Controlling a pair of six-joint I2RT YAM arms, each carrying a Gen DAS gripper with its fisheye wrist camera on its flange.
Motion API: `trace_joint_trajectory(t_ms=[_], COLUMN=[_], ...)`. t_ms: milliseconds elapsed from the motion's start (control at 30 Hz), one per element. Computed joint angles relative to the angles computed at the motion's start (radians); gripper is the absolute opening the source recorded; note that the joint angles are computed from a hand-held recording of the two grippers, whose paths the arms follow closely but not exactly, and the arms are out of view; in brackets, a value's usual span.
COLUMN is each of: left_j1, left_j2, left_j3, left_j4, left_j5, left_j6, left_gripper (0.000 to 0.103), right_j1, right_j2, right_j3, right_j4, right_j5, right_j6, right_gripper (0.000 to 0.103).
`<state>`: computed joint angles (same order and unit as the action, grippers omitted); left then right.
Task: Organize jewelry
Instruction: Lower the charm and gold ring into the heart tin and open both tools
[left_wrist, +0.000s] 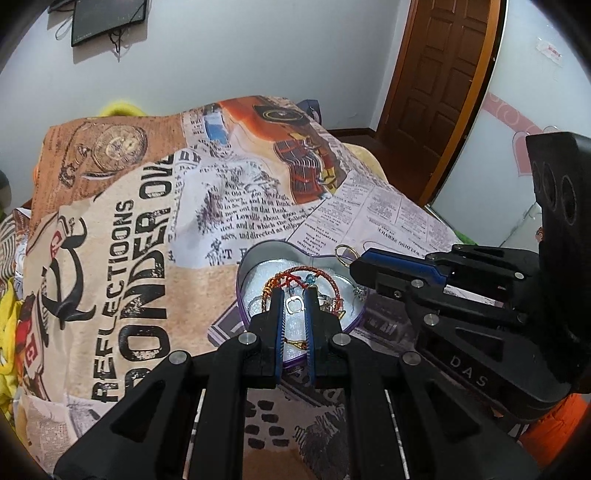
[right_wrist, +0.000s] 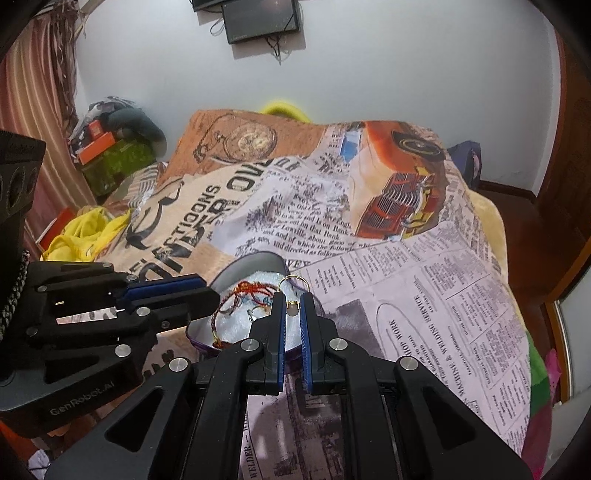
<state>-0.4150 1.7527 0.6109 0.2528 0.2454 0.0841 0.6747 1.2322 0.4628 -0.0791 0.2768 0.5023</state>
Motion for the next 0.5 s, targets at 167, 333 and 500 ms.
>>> trace_joint_trajectory(t_ms=[167,333,500], left_j1=[-0.003,-0.009,-0.008], left_j2=[0.031,0.023,0.011], left_j3=[0.016,0.008,0.015], left_j4=[0.0,0.002,-0.039], left_j5=[0.001,-0.005,0.005], left_j6=[0.007,0.01,0.005], left_gripper=[0.008,0.008,0.009], right_j1=[-0.014,-0.012,-0.015], right_j2=[0.024,0.044,0.038], right_j3=[0.002,0.018,0.032], right_j4=[0.012,-0.01,-0.052], right_j5=[-0.033,-0.043,-0.063], right_j6=[-0.015,-0.021,-0.009], right_gripper=[0.007,0.007,0.009])
